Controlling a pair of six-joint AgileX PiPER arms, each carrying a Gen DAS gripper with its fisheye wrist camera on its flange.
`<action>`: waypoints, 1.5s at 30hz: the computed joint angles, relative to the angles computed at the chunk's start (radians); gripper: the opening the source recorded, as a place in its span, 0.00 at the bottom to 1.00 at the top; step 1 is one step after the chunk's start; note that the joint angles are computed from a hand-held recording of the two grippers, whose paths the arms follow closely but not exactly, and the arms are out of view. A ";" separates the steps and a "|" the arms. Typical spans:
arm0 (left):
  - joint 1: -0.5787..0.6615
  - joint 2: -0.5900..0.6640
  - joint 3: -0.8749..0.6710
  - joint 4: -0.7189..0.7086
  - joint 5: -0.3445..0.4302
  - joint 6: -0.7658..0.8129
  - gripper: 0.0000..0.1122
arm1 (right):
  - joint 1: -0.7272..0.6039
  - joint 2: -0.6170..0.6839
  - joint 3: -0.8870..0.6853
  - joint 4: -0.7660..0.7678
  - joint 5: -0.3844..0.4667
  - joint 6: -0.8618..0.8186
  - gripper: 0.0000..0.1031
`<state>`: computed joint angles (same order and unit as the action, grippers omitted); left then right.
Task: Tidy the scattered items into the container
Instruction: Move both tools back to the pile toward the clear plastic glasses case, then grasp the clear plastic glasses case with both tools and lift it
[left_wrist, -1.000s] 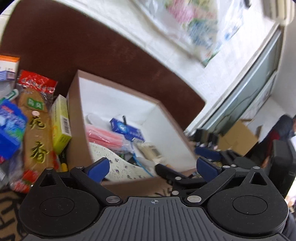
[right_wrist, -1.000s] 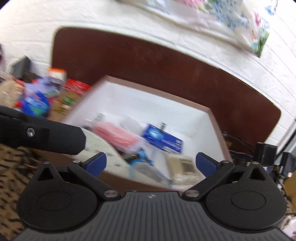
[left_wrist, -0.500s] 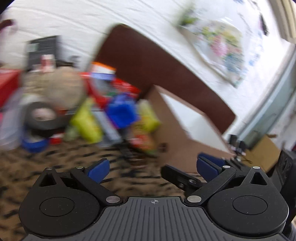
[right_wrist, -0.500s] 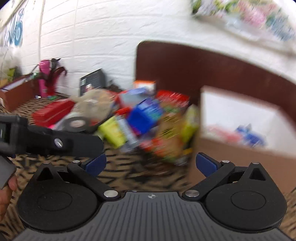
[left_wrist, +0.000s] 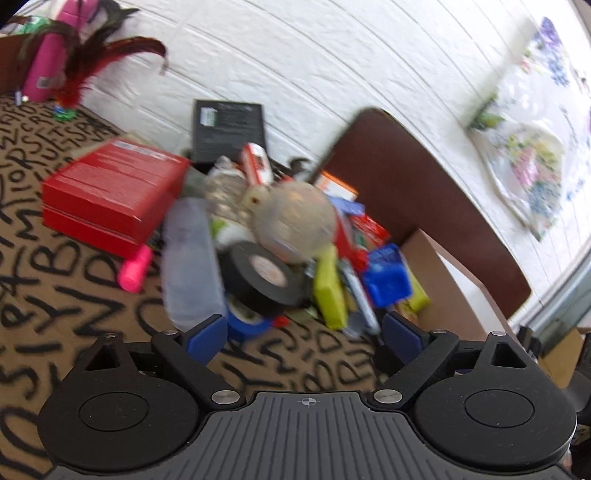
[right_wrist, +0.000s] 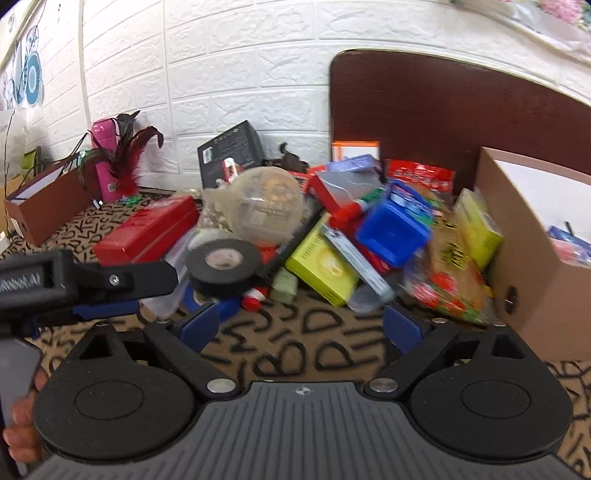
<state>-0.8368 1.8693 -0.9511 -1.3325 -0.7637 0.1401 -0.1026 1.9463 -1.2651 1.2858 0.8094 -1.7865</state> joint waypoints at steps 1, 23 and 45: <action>0.009 -0.004 0.010 -0.008 -0.001 0.003 0.82 | 0.016 0.006 -0.011 -0.007 -0.003 0.010 0.87; 0.340 -0.014 0.059 0.362 0.361 -0.158 0.68 | 0.230 0.099 -0.104 -0.192 0.100 0.096 0.54; -0.088 0.013 -0.026 -0.179 0.299 0.131 0.54 | -0.137 0.000 0.045 -0.375 0.342 -0.007 0.37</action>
<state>-0.9253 1.8823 -0.9766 -1.5112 -0.4652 0.2706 -0.2399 1.9467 -1.2205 0.9107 1.1513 -1.7937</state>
